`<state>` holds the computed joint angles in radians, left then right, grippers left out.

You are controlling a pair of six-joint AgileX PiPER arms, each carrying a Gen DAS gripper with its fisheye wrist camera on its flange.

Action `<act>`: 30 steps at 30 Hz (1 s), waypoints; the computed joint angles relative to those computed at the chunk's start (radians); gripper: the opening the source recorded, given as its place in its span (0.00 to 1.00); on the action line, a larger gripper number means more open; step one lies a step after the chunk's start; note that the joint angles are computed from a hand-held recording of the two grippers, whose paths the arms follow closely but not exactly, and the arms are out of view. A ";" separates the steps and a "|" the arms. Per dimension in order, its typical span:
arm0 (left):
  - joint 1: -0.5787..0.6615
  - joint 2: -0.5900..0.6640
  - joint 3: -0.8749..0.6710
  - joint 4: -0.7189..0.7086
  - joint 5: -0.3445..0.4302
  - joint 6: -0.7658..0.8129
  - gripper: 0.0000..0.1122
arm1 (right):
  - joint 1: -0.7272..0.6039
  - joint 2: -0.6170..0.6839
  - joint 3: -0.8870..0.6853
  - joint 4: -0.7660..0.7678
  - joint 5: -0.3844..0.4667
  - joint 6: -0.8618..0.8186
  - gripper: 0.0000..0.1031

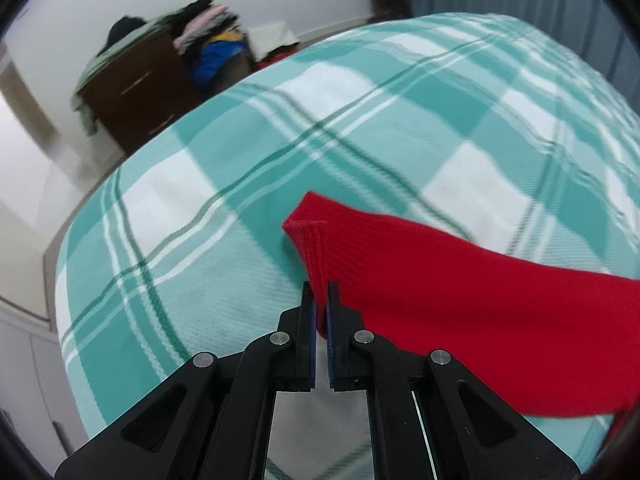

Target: Fold small clothes

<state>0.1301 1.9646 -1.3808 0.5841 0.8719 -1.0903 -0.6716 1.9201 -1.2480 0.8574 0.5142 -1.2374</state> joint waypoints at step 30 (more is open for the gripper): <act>-0.965 -0.391 0.414 0.081 -0.038 -0.281 0.75 | 0.188 -0.411 0.428 0.120 0.265 -0.260 0.86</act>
